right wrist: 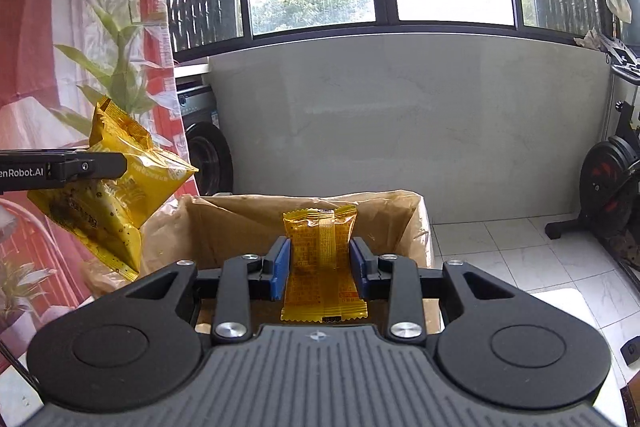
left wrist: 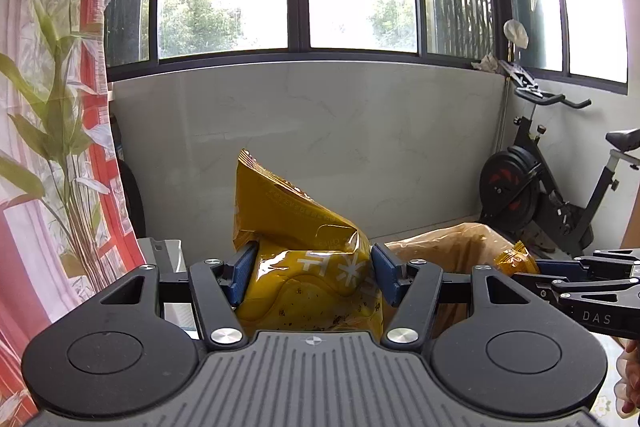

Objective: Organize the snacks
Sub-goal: 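Lift both held snacks and carry them over the open cardboard box, then open both tools to drop the snacks into the box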

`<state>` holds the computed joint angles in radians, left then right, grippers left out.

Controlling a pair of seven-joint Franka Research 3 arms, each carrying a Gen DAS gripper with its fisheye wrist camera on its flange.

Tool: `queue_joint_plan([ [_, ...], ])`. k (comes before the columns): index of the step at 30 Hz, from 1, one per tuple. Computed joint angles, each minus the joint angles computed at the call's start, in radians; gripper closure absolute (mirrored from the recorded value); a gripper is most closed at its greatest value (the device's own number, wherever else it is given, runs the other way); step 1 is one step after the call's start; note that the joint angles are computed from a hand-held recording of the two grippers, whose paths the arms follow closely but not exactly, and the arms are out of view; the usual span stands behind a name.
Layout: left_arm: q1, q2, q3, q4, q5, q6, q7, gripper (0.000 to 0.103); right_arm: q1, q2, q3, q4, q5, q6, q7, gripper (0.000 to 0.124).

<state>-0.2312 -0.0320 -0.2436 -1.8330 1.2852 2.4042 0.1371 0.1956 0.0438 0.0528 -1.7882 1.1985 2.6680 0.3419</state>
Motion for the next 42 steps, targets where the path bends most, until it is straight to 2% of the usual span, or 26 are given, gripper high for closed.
queue_joint_plan([
  [6,-0.005,0.089,0.027,0.070,-0.130,0.008,0.122,0.037,0.008,0.063,0.013,0.045,-0.149,0.022,0.150,0.089],
  [10,0.000,0.072,0.047,0.037,-0.177,0.037,0.124,0.026,-0.008,0.066,0.016,0.045,-0.187,0.001,0.219,0.082],
  [12,0.006,0.051,0.049,0.013,-0.185,0.052,0.121,0.023,-0.015,0.053,0.019,0.031,-0.171,0.003,0.204,0.070],
  [18,0.025,-0.043,0.031,-0.064,-0.236,0.079,0.108,0.023,-0.034,-0.019,-0.002,-0.022,-0.049,-0.068,0.135,0.070],
  [25,0.059,-0.245,-0.034,-0.219,-0.260,0.077,0.068,0.023,-0.031,-0.122,-0.058,-0.096,0.074,-0.141,0.056,0.066],
  [29,0.091,-0.389,-0.063,-0.365,-0.288,0.124,-0.005,0.023,-0.026,-0.186,-0.090,-0.164,0.136,-0.165,0.002,0.063],
  [33,0.130,-0.497,-0.141,-0.478,-0.277,0.056,-0.080,0.023,-0.015,-0.249,-0.105,-0.263,0.150,-0.135,-0.076,0.062],
  [37,0.134,-0.549,-0.199,-0.557,-0.265,-0.001,-0.176,0.023,-0.011,-0.298,-0.122,-0.365,0.103,-0.137,-0.093,0.062],
  [40,0.113,-0.551,-0.205,-0.593,-0.296,-0.017,-0.239,0.023,-0.020,-0.321,-0.127,-0.426,0.011,-0.132,-0.059,0.062],
  [42,0.095,-0.549,-0.197,-0.616,-0.325,-0.015,-0.270,0.023,-0.023,-0.340,-0.124,-0.471,-0.046,-0.097,-0.062,0.058],
])
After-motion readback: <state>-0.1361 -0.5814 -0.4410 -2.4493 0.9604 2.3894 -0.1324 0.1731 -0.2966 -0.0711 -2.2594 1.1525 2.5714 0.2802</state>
